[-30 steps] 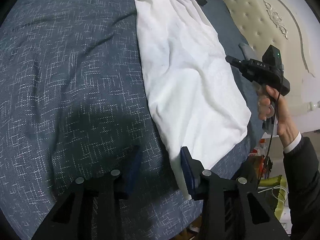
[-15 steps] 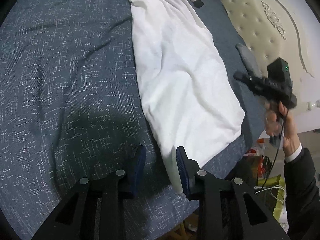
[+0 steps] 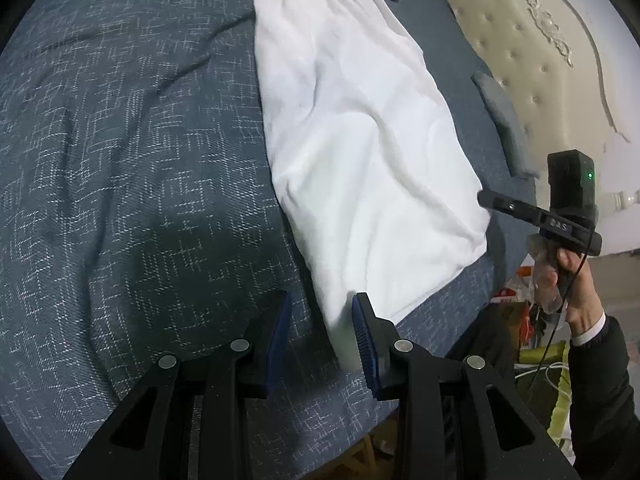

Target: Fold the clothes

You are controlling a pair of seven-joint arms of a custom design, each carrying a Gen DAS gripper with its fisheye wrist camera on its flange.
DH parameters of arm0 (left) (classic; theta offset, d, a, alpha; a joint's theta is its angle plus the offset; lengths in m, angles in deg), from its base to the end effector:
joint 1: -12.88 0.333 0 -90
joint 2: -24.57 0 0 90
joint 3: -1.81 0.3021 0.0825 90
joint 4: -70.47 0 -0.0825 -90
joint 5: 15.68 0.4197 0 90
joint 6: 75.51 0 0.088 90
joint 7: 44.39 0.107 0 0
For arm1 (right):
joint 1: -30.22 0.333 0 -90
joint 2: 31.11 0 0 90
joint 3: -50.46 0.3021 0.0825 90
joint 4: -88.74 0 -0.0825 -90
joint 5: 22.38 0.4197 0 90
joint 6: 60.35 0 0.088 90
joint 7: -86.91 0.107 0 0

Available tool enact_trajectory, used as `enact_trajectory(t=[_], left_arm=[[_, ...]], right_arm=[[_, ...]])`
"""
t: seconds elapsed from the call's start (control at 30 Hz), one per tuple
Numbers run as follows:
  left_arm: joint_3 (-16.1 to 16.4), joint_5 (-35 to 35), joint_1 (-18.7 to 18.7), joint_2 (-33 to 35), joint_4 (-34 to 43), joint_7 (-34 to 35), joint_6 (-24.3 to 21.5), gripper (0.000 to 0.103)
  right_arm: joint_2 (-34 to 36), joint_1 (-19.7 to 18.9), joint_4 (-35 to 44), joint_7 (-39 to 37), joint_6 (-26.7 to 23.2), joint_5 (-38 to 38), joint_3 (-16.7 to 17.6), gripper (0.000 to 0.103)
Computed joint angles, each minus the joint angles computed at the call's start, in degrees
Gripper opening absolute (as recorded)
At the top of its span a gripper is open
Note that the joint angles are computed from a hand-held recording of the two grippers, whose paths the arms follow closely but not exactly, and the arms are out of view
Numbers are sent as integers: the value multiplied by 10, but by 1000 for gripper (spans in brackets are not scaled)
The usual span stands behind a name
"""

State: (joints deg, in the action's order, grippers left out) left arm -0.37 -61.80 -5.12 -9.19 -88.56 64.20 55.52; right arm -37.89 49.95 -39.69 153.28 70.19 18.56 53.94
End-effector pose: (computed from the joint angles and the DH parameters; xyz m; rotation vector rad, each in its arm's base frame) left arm 0.3643 -0.1495 0.3626 1.7493 -2.0500 0.6881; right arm 0.5023 0.2329 0.4054 -2.1612 1.4580 0.3939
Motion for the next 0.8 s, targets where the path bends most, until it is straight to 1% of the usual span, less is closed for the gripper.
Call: enact_trajectory(t=[0.03,0.07,0.1,0.2,0.33,0.47,0.5,0.6,0.63,0.67,0.8], left_arm=[[1,1,-1,-2,0,2,-2,26],[2,1,-1,-4,-1,5,-5,12],[4,1,-1,-7,-2,8,-9,6],[6,1,1,-20,-8,11,-13,6],[10,2,4,-33,-15,11,-18,5],[-4,3,-4,-30,-8,-7,-10,5],[-5,7,-6,-29,-6,-9,-10,5],[-8,13,-10,-28,-5,-16,-8,5],[-9,14,-13,-27,-5,-18,-6,5],[-6,14,-13,-26,-5,-17,-6,5],[-1,14,-14,-24,-7,-15,-9,6]], right_arm=[[-3,-1,-5,0,3,8,-2,9],[-6,-2,-9,0,5,15,-3,7],[-9,-3,-11,0,8,18,-4,7],[-16,-7,-17,9,11,27,-10,6],[-10,-12,-15,43,9,21,-11,6],[-4,-13,-13,52,5,26,-10,6],[-4,-13,-11,51,0,30,-11,9],[-11,-13,-13,40,-16,45,-12,11],[-17,-13,-16,38,-20,42,-12,16],[-24,-14,-20,36,-23,39,-13,23],[-40,-13,-35,42,-33,25,-14,24]])
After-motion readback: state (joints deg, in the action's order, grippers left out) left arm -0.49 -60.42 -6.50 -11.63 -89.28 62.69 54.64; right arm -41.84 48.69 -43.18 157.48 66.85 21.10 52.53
